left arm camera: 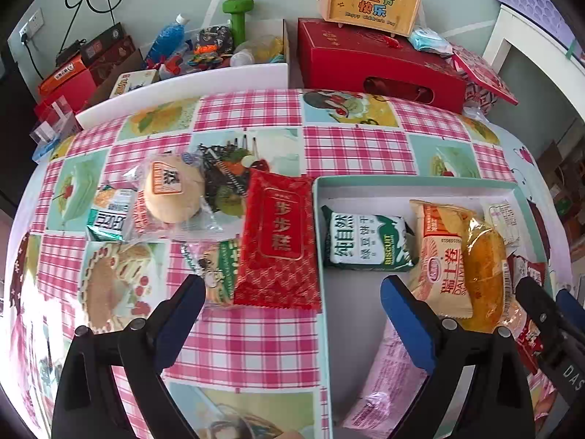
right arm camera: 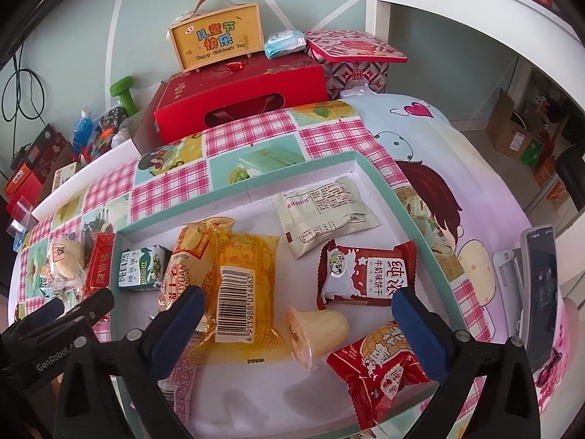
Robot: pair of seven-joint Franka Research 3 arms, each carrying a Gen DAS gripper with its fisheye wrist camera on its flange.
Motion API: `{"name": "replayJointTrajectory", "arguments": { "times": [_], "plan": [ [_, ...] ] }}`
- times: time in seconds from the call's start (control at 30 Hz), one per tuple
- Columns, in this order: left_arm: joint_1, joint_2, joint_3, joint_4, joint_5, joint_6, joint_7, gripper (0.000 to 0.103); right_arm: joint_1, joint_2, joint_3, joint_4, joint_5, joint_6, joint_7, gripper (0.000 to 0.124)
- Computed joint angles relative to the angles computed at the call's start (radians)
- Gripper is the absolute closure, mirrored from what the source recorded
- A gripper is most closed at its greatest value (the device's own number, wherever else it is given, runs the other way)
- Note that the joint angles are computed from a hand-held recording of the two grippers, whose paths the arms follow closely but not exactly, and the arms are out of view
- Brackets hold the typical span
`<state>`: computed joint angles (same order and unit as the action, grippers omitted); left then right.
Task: Organize snacks
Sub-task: 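Move the left tool to the green-white bean biscuit pack while the right tool approaches the round bun pack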
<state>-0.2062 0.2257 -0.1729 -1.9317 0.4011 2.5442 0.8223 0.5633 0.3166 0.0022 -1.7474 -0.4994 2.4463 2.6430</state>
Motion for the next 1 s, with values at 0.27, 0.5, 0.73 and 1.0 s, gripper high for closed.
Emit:
{"name": "replayJointTrajectory", "arguments": {
  "times": [0.27,0.5,0.73,1.0],
  "plan": [
    [0.021,-0.064,0.009,-0.072,-0.001,0.0,-0.015,0.006,0.015,0.031,0.013,0.044,0.019,0.02,-0.058,0.021],
    [0.055,-0.11,0.02,-0.118,0.0,-0.04,-0.024,0.006,0.048,0.082,0.019,0.113,0.07,0.031,-0.146,0.021],
    [0.099,-0.143,0.038,-0.159,0.006,-0.075,-0.055,0.006,0.084,0.146,0.023,0.197,0.128,0.019,-0.235,0.021],
    [0.143,-0.164,0.046,-0.199,-0.053,-0.039,-0.03,0.006,0.129,0.208,0.008,0.283,0.167,-0.021,-0.304,0.021]
  ]
}}
